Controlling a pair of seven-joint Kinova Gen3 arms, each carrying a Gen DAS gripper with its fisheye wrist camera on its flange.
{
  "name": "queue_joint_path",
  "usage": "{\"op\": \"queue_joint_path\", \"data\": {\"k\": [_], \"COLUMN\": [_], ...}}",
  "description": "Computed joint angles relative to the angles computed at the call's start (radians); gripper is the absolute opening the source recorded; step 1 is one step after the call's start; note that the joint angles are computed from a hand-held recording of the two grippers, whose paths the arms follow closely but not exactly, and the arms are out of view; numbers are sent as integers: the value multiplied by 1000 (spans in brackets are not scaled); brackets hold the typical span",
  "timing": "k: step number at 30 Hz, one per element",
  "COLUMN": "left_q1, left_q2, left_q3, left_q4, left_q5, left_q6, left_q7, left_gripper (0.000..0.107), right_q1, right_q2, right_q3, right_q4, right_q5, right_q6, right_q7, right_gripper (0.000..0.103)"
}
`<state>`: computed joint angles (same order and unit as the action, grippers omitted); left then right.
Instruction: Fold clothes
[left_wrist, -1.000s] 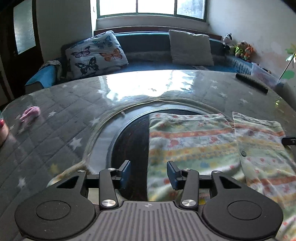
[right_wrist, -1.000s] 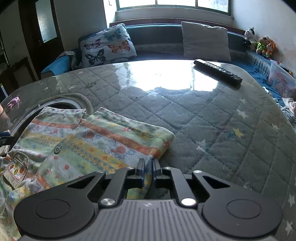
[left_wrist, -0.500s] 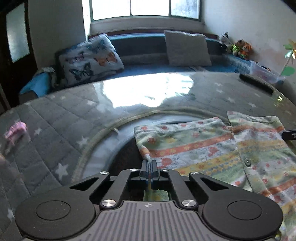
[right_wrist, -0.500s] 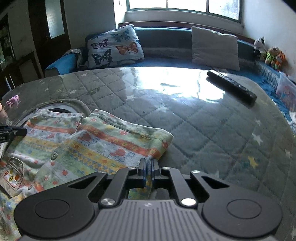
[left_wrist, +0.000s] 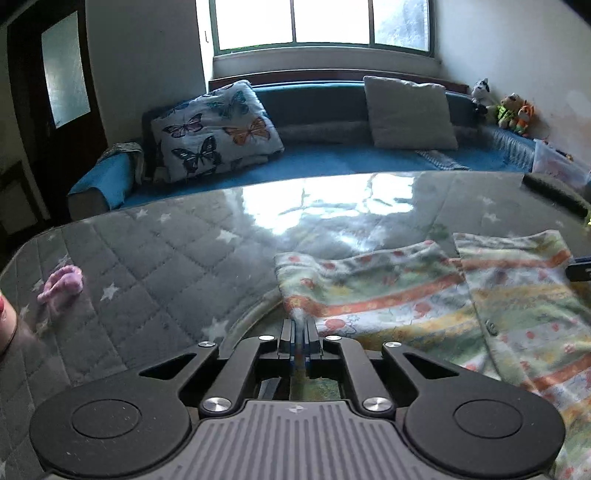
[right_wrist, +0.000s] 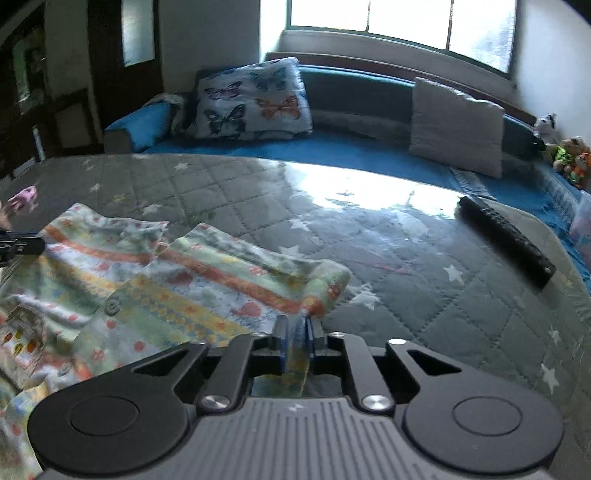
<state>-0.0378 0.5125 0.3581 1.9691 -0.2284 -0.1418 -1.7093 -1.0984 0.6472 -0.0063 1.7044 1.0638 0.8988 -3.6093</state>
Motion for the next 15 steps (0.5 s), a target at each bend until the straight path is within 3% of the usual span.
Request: {"op": "queue_joint_path", "data": {"k": [3, 10, 15], "left_q1": [8, -217, -353], "left_q2": [-33, -81, -91], "left_q3": [-4, 279, 434], "left_q4": [60, 213, 317], "left_q5": [-11, -271, -443], "left_q6": [-44, -68, -83], "left_q7": [-7, 54, 127], "left_gripper": [9, 9, 9], "right_q1": [-3, -58, -108], "right_q2": [-34, -60, -43], "right_q3": [-22, -76, -86], "right_q4": [18, -8, -69], "right_q5": [-2, -29, -71], "right_q6": [-29, -57, -60], "right_q7": [15, 130, 227], "right_gripper": [17, 23, 32]}}
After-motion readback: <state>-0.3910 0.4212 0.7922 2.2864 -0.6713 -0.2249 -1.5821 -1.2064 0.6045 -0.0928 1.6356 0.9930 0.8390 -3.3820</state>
